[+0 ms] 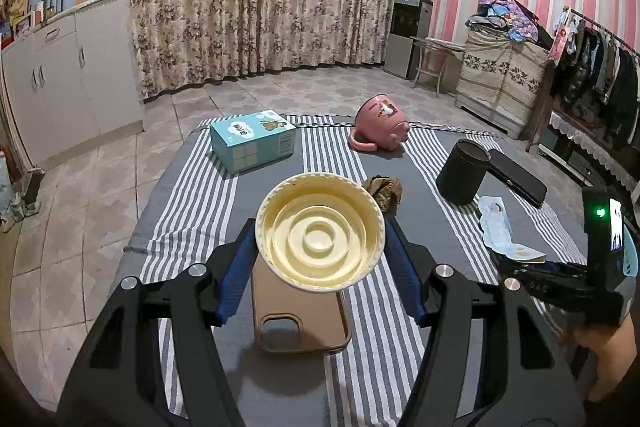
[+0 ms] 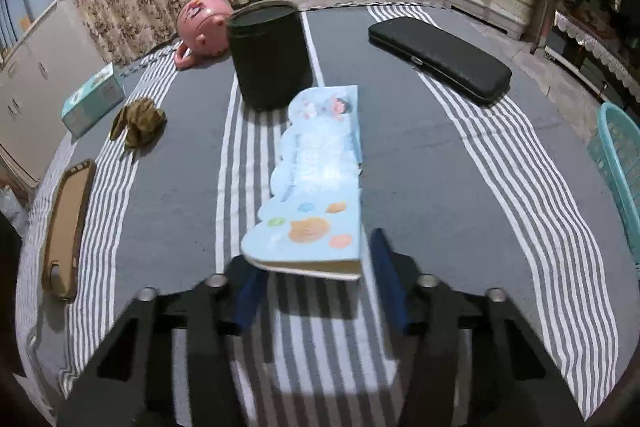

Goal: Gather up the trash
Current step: 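Grasp the white paper booklet with the right tool while the left holds the lid, then carry the lid and booklet over the blue basket with both tools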

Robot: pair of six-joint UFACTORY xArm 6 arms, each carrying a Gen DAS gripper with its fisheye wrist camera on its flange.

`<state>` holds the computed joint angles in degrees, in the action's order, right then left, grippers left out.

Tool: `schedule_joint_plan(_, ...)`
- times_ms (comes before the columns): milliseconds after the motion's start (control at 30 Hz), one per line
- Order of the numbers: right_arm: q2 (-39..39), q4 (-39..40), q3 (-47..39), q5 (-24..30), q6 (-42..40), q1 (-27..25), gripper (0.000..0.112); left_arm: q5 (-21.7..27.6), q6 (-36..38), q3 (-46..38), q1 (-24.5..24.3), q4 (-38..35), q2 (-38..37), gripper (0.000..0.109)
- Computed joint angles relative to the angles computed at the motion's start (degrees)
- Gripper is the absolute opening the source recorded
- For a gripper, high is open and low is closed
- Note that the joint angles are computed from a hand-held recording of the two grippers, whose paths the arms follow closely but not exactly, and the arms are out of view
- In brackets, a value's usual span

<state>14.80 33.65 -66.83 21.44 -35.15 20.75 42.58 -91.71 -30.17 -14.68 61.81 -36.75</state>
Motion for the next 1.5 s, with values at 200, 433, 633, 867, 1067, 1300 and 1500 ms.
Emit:
schedule_joint_plan(200,0.19,13.28,-1.38,4.91,-12.51,-2.26,0.050,0.25,-0.56,-0.49,-0.62,0.81,0.98,0.061)
schedule_joint_plan(433,-0.71,21.66,0.91,0.05,-20.24,-0.37,0.080,0.12,-1.67,-0.65,-1.28,1.55,1.81,0.061)
schedule_joint_plan(633,-0.66,26.83,0.24,-4.73,-23.67,2.21,0.070,0.24,-1.16,0.33,-0.79,1.34,0.72,0.061)
schedule_joint_plan(867,0.71,26.50,-1.41,-2.85,-23.20,1.73,0.046,-0.27,-0.94,1.40,0.54,1.05,-0.44,0.061)
schedule_joint_plan(1067,1.50,25.90,-3.20,-1.00,-23.08,0.53,0.044,-0.44,-1.03,1.67,0.66,1.47,-0.59,0.061)
schedule_joint_plan(1300,9.80,3.98,-15.40,2.85,-2.46,0.05,0.077,-0.22,-0.60,1.56,0.87,1.62,-0.13,0.061)
schedule_joint_plan(1500,17.50,-16.42,-26.01,9.26,16.98,1.62,0.072,-1.37,1.47,1.06,2.96,1.00,0.47,0.061)
